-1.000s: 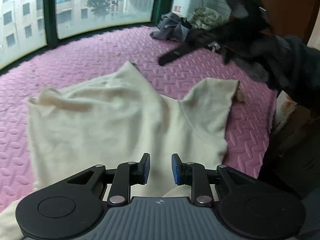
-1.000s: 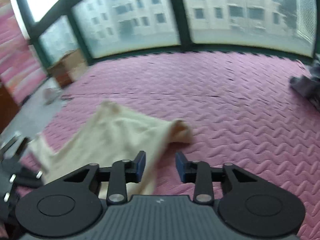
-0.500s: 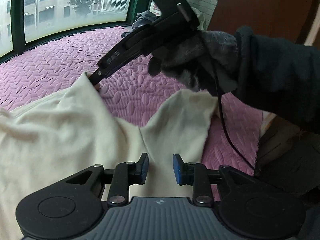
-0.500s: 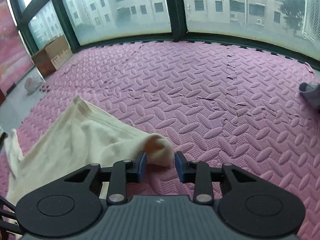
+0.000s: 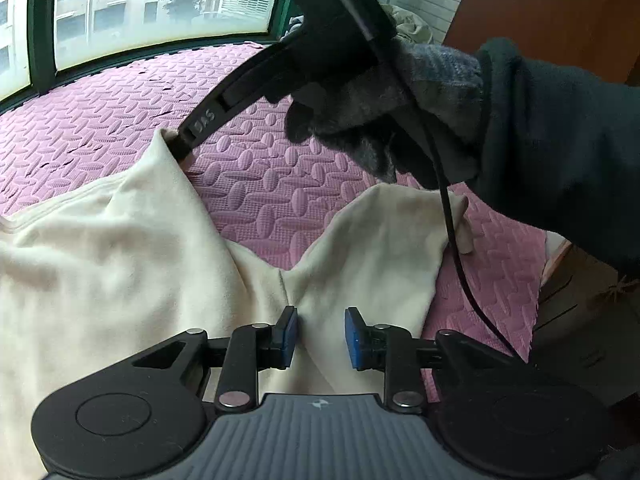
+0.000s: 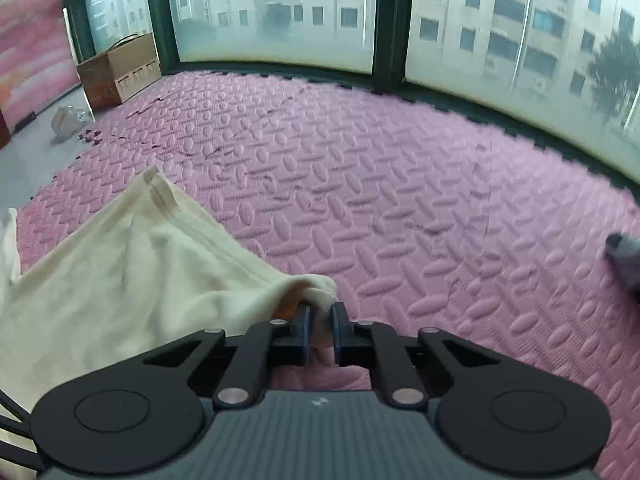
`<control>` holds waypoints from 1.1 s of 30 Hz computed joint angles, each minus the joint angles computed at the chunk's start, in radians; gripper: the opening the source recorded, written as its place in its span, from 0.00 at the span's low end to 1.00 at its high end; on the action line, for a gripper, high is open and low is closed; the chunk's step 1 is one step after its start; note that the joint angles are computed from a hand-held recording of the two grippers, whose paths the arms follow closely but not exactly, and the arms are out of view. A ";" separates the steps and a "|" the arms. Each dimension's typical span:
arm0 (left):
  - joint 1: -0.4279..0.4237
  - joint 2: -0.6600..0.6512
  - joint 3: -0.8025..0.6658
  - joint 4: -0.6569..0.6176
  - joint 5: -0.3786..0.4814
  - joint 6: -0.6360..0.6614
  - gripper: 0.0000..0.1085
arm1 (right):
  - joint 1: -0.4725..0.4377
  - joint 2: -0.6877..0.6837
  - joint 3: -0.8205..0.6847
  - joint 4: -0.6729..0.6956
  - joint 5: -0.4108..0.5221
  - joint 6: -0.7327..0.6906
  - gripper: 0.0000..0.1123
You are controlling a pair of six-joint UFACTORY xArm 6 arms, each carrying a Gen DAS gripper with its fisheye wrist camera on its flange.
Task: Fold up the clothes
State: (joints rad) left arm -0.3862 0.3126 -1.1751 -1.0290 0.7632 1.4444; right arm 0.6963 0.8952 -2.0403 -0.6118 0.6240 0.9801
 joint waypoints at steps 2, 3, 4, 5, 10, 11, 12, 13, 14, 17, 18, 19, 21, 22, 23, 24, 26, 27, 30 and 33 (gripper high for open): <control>0.001 0.001 -0.001 -0.003 0.004 0.002 0.26 | 0.004 0.000 -0.015 -0.037 0.026 0.004 0.06; 0.001 0.001 0.001 -0.004 0.006 0.008 0.26 | 0.007 0.000 -0.022 -0.055 0.039 0.004 0.06; 0.002 0.000 0.002 -0.006 0.009 0.016 0.26 | 0.010 -0.002 -0.027 -0.086 0.052 0.014 0.06; 0.002 -0.001 0.004 -0.008 0.012 0.024 0.26 | 0.015 -0.006 -0.029 -0.133 0.065 0.034 0.06; 0.004 -0.002 0.007 -0.015 0.027 0.056 0.28 | 0.038 -0.026 -0.045 -0.333 0.143 0.109 0.07; 0.005 -0.001 0.007 -0.016 0.030 0.057 0.28 | 0.038 -0.023 -0.057 -0.336 0.170 0.113 0.07; 0.007 0.000 0.005 -0.015 0.033 0.055 0.28 | 0.037 -0.022 -0.066 -0.332 0.191 0.117 0.08; 0.009 0.001 0.002 -0.014 0.037 0.052 0.28 | 0.029 -0.027 -0.059 -0.302 0.187 0.119 0.08; 0.010 0.002 0.000 -0.014 0.040 0.049 0.28 | 0.017 -0.038 -0.040 -0.248 0.162 0.113 0.08; 0.008 0.006 -0.004 -0.021 0.039 0.048 0.30 | -0.010 -0.079 0.047 -0.128 0.063 0.134 0.09; 0.007 0.004 -0.002 -0.021 0.034 0.050 0.30 | -0.017 -0.090 0.076 -0.089 0.032 0.138 0.09; 0.006 0.000 0.002 -0.021 0.029 0.052 0.30 | -0.024 -0.105 0.112 -0.057 -0.006 0.148 0.11; 0.002 -0.012 0.014 -0.026 0.011 0.060 0.30 | -0.038 -0.142 0.199 -0.008 -0.095 0.183 0.11; 0.000 -0.018 0.019 -0.033 -0.003 0.069 0.30 | -0.045 -0.158 0.240 0.019 -0.141 0.196 0.11; -0.003 -0.024 0.024 -0.041 -0.016 0.078 0.30 | -0.051 -0.169 0.274 0.048 -0.185 0.201 0.12; -0.004 -0.026 0.024 -0.052 -0.025 0.080 0.31 | -0.056 -0.176 0.301 0.078 -0.228 0.196 0.15; -0.004 -0.026 0.016 -0.072 -0.034 0.074 0.31 | -0.060 -0.170 0.319 0.106 -0.286 0.215 0.23; -0.007 -0.022 0.010 -0.078 -0.041 0.065 0.31 | -0.062 -0.164 0.320 0.113 -0.304 0.229 0.28; -0.023 -0.005 -0.003 -0.080 -0.071 0.044 0.31 | -0.076 -0.140 0.319 0.147 -0.376 0.286 0.29; -0.026 0.013 -0.019 -0.051 -0.071 0.015 0.31 | -0.091 -0.117 0.316 0.183 -0.445 0.335 0.30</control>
